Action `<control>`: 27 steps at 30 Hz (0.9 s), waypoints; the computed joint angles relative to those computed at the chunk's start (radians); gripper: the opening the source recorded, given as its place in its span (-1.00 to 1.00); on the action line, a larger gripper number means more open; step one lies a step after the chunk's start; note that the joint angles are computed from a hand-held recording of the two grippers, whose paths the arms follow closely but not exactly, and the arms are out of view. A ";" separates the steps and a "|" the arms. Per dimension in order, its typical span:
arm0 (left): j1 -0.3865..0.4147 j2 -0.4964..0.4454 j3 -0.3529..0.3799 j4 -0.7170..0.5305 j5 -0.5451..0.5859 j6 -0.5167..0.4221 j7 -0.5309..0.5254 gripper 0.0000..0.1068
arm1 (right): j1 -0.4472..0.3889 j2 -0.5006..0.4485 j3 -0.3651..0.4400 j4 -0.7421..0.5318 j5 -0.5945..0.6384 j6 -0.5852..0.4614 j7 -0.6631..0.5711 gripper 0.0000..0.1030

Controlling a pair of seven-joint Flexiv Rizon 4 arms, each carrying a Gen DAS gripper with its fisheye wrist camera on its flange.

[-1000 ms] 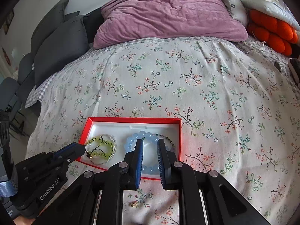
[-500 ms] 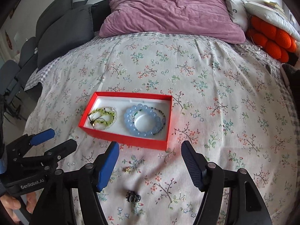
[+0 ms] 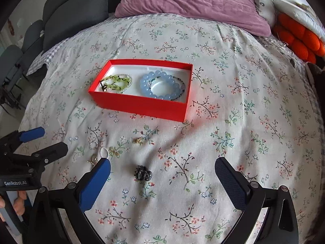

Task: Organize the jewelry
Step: 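Reach left gripper to a gold ring and close on it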

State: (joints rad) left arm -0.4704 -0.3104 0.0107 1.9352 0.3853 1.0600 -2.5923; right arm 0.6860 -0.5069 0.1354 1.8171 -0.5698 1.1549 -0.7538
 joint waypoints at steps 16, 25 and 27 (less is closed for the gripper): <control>-0.052 -0.034 0.034 0.058 0.135 0.075 -0.079 0.91 | -0.022 0.011 0.003 0.125 -0.032 0.056 -0.057 1.00; -0.136 -0.109 0.094 0.010 0.271 0.117 -0.067 0.91 | -0.008 -0.030 -0.020 0.168 -0.012 0.135 -0.099 1.00; -0.143 -0.114 0.106 0.005 0.287 0.132 -0.093 0.92 | 0.010 -0.033 -0.055 0.184 -0.042 0.184 -0.079 1.00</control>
